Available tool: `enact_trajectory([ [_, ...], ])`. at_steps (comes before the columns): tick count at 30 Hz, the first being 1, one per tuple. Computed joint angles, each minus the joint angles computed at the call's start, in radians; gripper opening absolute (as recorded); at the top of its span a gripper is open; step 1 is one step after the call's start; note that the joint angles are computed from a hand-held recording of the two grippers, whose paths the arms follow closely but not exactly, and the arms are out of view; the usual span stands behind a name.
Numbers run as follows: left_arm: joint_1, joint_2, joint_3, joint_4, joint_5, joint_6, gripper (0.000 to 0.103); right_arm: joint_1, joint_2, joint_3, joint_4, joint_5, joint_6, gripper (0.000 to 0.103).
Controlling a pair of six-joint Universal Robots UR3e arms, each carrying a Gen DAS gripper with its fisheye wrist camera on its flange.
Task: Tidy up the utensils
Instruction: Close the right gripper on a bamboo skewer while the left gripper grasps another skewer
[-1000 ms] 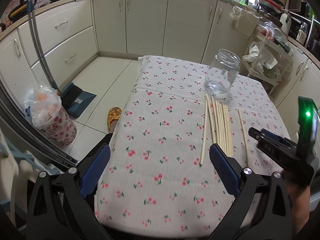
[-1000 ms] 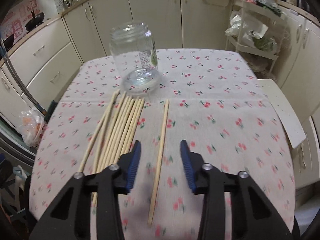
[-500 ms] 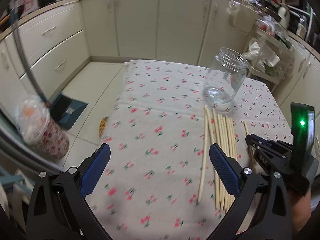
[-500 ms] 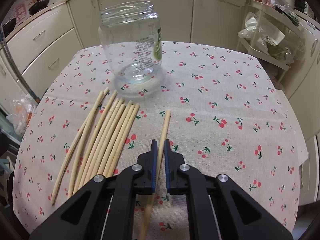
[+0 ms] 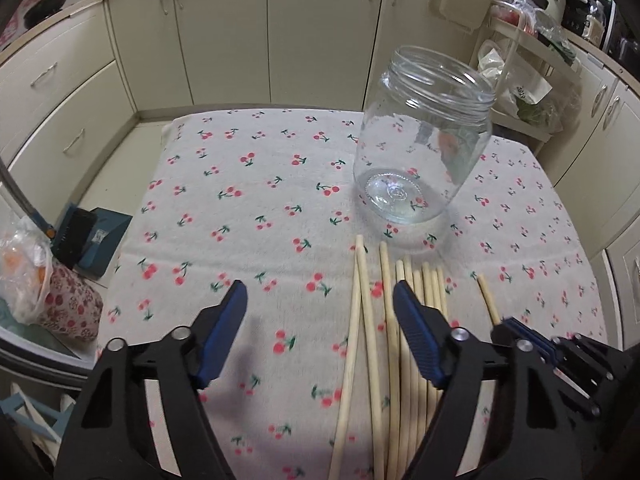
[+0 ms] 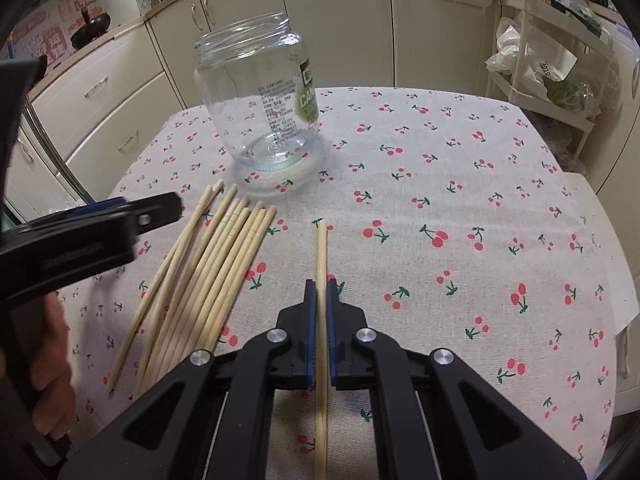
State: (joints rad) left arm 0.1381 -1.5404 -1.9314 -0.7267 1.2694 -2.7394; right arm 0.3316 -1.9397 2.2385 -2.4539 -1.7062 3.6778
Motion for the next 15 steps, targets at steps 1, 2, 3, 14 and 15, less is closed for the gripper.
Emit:
enact_trajectory([
  [1, -0.010, -0.019, 0.009, 0.008, 0.009, -0.004, 0.062, -0.008, -0.007, 0.009, -0.009, 0.010, -0.001, 0.006],
  [2, -0.016, -0.037, 0.022, 0.001, 0.011, -0.007, 0.060, -0.011, -0.012, 0.017, -0.016, 0.015, -0.002, 0.006],
  [3, -0.019, -0.049, 0.031, -0.003, 0.010, -0.007, 0.059, -0.015, -0.017, 0.024, -0.024, 0.020, -0.003, 0.006],
  [14, -0.053, -0.096, 0.030, 0.024, -0.005, 0.030, 0.009, -0.042, -0.047, 0.070, -0.068, 0.052, -0.017, 0.006],
  [15, -0.045, -0.094, 0.032, 0.008, -0.020, 0.041, 0.008, -0.050, -0.053, 0.076, -0.071, 0.061, -0.019, 0.006],
])
